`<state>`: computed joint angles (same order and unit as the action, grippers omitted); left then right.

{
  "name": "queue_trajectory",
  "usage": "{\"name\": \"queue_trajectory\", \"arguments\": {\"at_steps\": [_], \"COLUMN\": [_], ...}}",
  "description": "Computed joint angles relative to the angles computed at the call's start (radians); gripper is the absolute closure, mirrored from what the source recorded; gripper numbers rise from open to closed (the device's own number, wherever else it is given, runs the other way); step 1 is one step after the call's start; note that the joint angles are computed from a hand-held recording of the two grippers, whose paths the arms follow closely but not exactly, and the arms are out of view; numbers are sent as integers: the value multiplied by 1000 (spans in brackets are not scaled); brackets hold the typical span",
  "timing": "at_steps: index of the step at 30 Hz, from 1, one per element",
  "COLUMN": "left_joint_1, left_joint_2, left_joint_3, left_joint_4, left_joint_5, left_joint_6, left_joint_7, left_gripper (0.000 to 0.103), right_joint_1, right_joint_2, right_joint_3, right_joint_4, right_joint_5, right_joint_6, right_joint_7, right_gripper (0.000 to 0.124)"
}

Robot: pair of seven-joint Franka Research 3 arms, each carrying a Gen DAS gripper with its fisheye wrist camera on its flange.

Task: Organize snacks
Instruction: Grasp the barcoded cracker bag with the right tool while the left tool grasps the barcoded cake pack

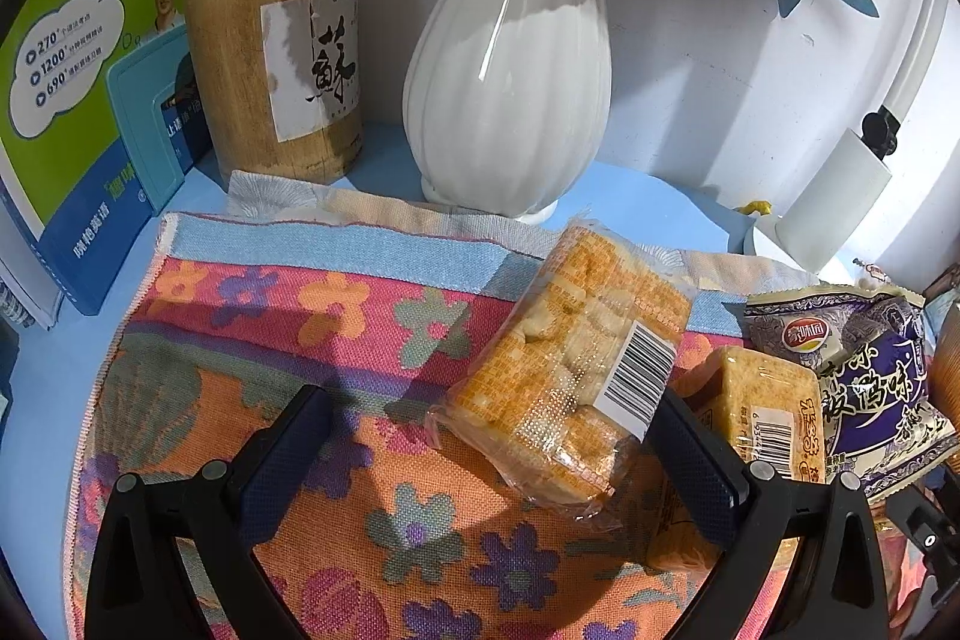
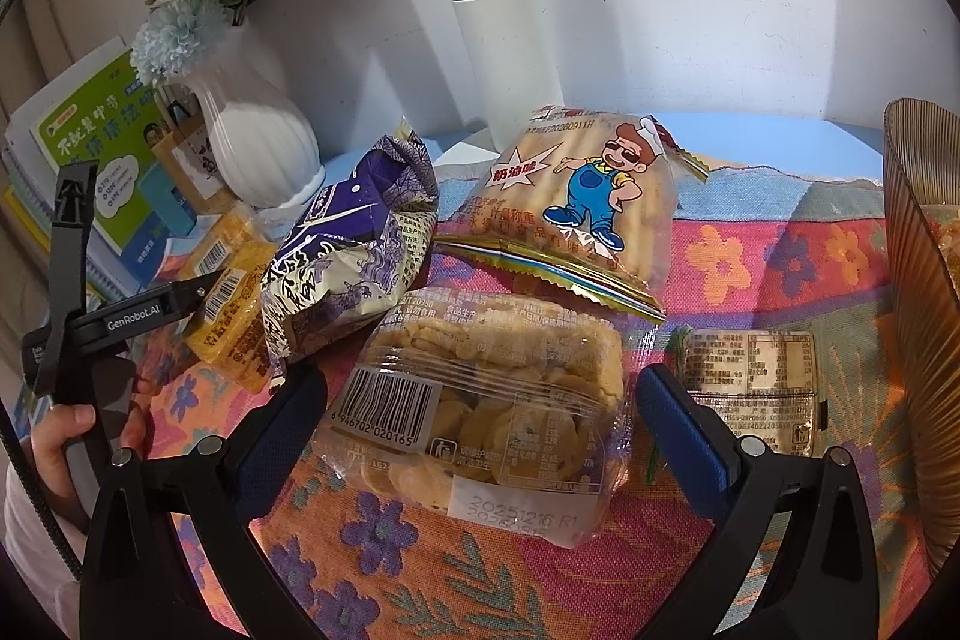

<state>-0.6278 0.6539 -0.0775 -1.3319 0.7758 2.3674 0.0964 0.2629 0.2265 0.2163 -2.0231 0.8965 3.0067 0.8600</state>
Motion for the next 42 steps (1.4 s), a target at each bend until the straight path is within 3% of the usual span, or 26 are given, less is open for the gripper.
{"name": "queue_trajectory", "arguments": {"at_steps": [4, 11, 13, 14, 15, 17, 20, 24, 32, 42], "left_joint_1": [-1, 6, 1, -4, -14, -29, -52, -46, -37, -32], "left_joint_2": [-2, 11, 8, 7, 18, 41, 37, 13, -16, -25], "left_joint_3": [2, 3, 9, 12, 13, 14, 32, 36, 42, 34], "left_joint_4": [0, 23, 16, 15, 37, 80, 79, 40, -13, -27], "left_joint_5": [5, 3, 20, 33, 40, 52, 90, 107, 156, 177], "left_joint_6": [-5, 11, 30, 40, 21, -6, 5, 39, 97, 99], "left_joint_7": [4, 45, 43, 48, 70, 119, 122, 82, -8, -36], "left_gripper": [0, 2, 15, 38, 50, 57, 58, 58, 58, 58], "right_joint_1": [-16, 6, 4, 2, 1, 8, 2, -31, -25, 10], "right_joint_2": [-1, -1, -1, -2, -4, -7, -14, -18, -31, -29], "right_joint_3": [16, -5, -3, -1, -2, -9, 1, 27, -7, -43], "right_joint_4": [6, 1, 2, 1, 0, -5, -12, -1, 12, 13], "right_joint_5": [66, 21, 21, 23, 21, 2, 16, 153, 328, 300], "right_joint_6": [-9, -2, -3, -6, -11, -12, -7, -34, -119, -118], "right_joint_7": [-56, -15, -16, -19, -22, -13, -36, -139, -272, -250], "right_gripper": [21, 21, 21, 21, 21, 25, 38, 41, 42, 40]}}
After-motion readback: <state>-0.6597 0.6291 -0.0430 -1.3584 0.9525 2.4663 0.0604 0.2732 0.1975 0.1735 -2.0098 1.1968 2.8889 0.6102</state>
